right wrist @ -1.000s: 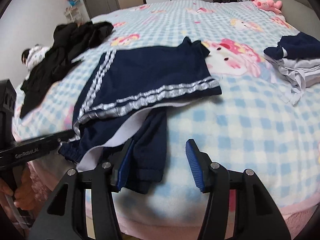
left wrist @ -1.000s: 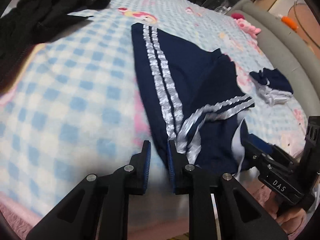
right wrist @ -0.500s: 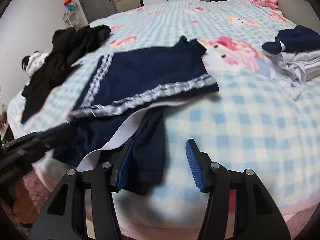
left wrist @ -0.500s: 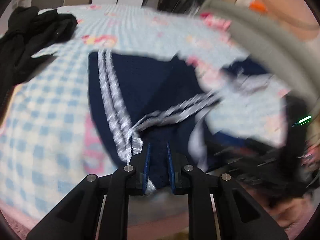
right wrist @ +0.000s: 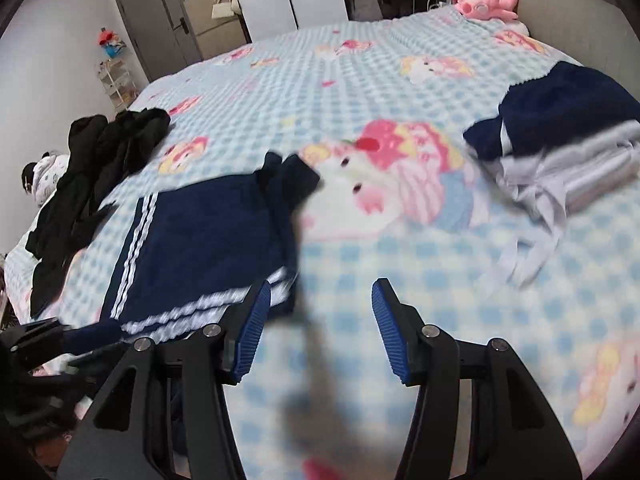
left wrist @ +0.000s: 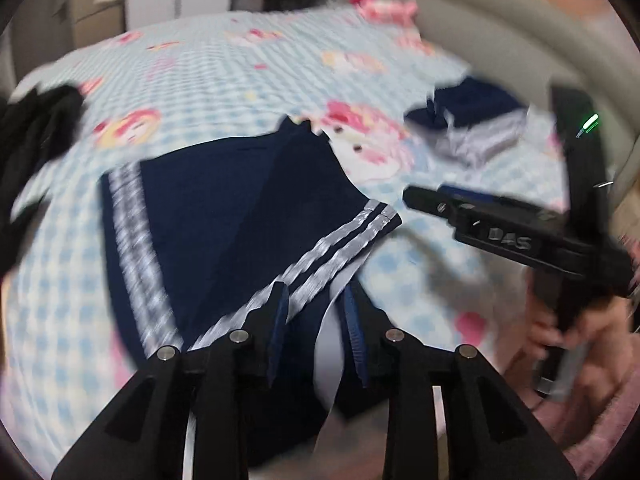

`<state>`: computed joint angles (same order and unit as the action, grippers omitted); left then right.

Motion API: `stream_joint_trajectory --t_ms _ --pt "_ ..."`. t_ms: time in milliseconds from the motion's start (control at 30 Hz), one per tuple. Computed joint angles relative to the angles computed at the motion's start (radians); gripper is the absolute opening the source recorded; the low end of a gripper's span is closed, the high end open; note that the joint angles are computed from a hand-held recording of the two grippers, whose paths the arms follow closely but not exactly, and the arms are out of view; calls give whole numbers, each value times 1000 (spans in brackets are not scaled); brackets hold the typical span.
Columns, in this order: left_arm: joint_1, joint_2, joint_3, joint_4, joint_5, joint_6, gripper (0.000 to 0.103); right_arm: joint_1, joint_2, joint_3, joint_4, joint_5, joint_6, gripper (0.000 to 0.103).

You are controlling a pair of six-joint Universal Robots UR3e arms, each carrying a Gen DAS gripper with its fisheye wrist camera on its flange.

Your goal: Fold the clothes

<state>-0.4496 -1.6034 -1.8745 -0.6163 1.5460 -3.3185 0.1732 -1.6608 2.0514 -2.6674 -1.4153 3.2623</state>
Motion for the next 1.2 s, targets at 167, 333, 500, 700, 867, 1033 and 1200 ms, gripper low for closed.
stream_joint_trajectory --t_ms 167,333,500,700,867,1033,1200 --pt "-65 -225 255 -97 57 26 41 -50 -20 64 33 16 39 54" --pt "-63 -268 238 -29 67 -3 8 -75 -25 69 30 64 29 55" --pt "98 -50 0 142 -31 -98 6 -61 -16 65 29 68 26 55" --pt "402 150 -151 147 -166 -49 6 -37 41 -54 61 110 4 55" --pt "629 116 -193 77 -376 67 6 39 257 -341 122 49 -40 55" --pt "735 140 -272 15 -492 165 43 80 481 -614 197 26 -63 55" --pt "787 202 -332 74 -520 199 44 117 647 -835 282 15 -73 55"
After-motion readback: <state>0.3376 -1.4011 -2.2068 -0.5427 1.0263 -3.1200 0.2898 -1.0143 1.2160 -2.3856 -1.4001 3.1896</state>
